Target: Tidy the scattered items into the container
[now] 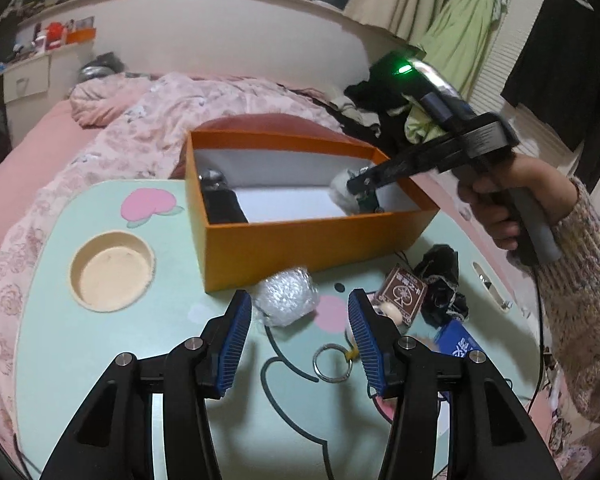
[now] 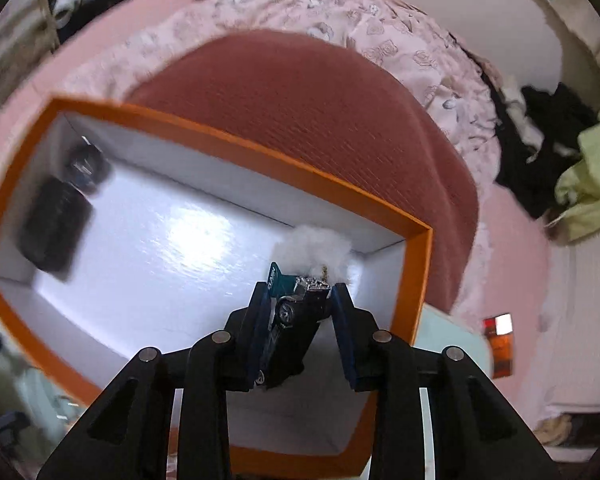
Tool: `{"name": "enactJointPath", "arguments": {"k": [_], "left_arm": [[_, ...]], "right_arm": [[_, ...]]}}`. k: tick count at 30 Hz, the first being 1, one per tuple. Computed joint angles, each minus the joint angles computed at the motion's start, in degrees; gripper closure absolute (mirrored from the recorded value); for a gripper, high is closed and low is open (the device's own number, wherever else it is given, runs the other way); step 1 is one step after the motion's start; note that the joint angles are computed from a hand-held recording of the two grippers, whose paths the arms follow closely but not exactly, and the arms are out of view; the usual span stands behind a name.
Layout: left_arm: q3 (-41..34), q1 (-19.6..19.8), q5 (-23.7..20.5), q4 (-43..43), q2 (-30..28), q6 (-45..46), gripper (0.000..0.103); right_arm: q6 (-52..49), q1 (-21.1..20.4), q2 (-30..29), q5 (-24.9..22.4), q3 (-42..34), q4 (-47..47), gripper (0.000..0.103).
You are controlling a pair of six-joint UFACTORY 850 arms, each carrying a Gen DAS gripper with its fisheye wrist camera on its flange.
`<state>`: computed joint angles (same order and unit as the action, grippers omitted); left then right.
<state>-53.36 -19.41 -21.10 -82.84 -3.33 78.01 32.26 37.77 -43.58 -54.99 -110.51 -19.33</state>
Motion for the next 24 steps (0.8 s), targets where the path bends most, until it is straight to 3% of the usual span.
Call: {"name": "enactJointPath", "arguments": {"k": [5,9,14,17,21,24], "left_arm": [[-0.79,1.16,-1.48,-0.29,-0.06,-0.09,0.052],[-2.23,1.98,-2.14,1.66,-0.78,-2.19,0.048],[-5.54,2.39,-3.98,4.81,-2.39,-5.16,0.047],[-9.18,1.91,-6.25,7.94,-4.06,-8.24,0.048],[-16.97,-0.26,-9.08,19.57,-8.06,-18.88,0.047],[-25.67,-2.64,-12.86,32.66,-13.48,-31.69,0.047]], "right_arm": [[-1.22,-2.04,12.21,18.14,14.13,9.51,0.071],[-12.48,-3.59,21.87,29.02,25.94,25.66,0.07],[-29.93,-3.7,27.92,31.86,35.46,47.52,0.07],[-30.5,-2.98,29.31,33.13,39.85,50.92,0.07],[-44.17,-2.46,30.42,37.1,45.57,69.16,0.07],[-54.46,-1.21,31.49,42.94,49.21,83.26,0.068]]}}
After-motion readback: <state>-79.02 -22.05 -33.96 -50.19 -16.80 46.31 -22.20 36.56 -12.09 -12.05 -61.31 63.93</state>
